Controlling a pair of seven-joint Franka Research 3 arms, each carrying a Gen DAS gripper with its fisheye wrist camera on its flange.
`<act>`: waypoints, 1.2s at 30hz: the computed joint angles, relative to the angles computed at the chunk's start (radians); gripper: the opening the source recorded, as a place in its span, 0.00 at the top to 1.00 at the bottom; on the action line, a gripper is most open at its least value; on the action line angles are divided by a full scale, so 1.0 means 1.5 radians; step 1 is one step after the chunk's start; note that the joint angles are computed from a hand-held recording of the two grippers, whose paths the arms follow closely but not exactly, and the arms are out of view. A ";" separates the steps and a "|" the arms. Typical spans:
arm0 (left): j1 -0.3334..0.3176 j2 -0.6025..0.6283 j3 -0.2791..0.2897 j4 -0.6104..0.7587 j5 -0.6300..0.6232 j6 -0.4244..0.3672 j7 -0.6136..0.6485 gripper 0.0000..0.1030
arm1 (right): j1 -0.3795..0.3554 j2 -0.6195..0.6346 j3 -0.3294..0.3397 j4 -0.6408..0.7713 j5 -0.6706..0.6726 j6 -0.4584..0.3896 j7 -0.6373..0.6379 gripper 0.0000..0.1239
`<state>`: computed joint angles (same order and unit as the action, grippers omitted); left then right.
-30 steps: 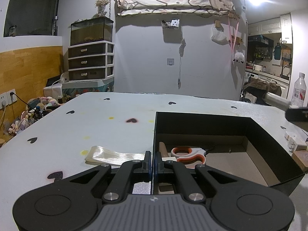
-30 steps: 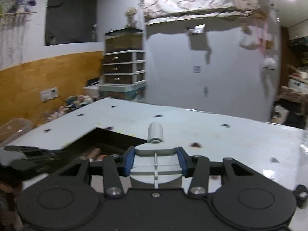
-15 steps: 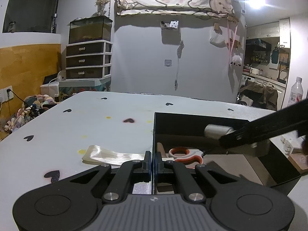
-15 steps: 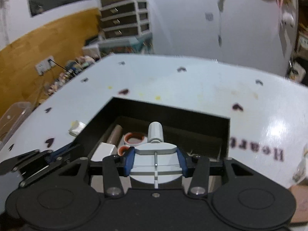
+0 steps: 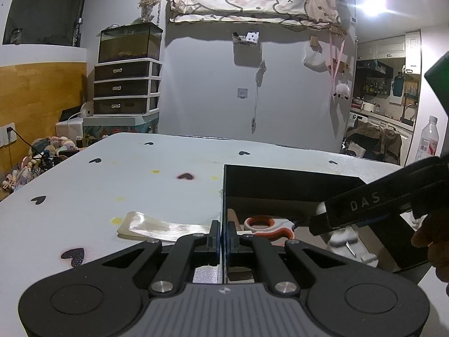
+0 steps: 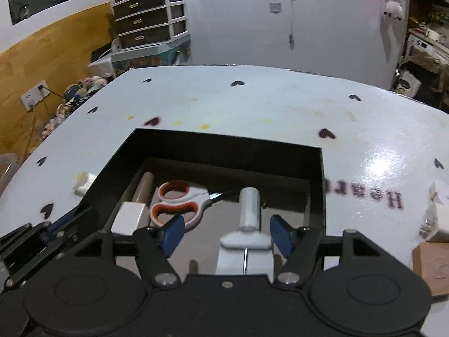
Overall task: Organize rigid objects
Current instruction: 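Lower the white clip tool into the black box and open the right tool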
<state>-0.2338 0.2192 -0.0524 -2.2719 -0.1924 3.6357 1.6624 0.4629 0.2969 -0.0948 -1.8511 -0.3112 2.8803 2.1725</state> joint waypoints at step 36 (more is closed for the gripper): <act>-0.015 0.001 0.008 -0.002 -0.038 0.005 0.028 0.97 | 0.022 -0.134 -0.076 -0.173 -0.179 0.189 0.143 0.28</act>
